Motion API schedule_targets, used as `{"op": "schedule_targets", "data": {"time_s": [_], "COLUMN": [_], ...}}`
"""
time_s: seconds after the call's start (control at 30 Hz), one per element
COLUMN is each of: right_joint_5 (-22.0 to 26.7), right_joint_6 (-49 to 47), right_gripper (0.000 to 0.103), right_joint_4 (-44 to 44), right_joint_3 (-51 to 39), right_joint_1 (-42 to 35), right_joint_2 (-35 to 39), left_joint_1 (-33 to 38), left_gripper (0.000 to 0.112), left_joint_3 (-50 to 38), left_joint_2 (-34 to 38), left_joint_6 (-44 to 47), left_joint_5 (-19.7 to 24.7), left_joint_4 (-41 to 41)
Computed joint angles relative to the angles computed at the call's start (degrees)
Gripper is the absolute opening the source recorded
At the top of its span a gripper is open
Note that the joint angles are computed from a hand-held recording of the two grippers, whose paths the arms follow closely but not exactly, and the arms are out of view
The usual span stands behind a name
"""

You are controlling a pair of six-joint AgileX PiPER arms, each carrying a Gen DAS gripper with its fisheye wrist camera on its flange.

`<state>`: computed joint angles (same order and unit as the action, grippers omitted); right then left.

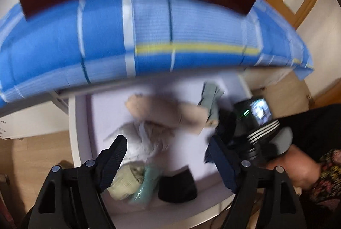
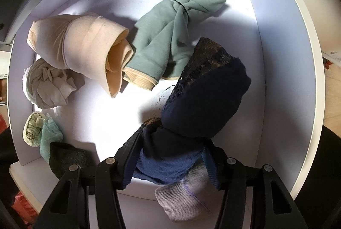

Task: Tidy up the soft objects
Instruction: 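Return the left gripper to the drawer over the white cloth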

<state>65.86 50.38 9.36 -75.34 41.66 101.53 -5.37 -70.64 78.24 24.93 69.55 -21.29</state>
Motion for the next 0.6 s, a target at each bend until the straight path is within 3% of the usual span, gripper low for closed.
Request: {"op": "schedule_targets", "data": {"time_s": [0.3, 0.47, 0.6], "right_joint_5": [-0.3, -0.6, -1.2], "right_joint_6": [0.1, -0.2, -0.1], "right_gripper": [0.060, 0.061, 0.061], "right_joint_4": [0.4, 0.9, 1.4], "right_joint_3": [0.5, 1.1, 2.1], "right_joint_1": [-0.2, -0.4, -0.3], "right_joint_2": [-0.3, -0.8, -1.2], "left_joint_1": [-8.6, -10.5, -11.2], "left_gripper": [0.080, 0.080, 0.080], "left_joint_3": [3.1, 4.4, 4.9], "left_joint_2": [9.4, 12.0, 14.8], "left_joint_6": [-1.7, 1.7, 3.7], "left_joint_5": [-6.6, -12.2, -13.2], "left_joint_4": [13.9, 17.3, 16.7]}}
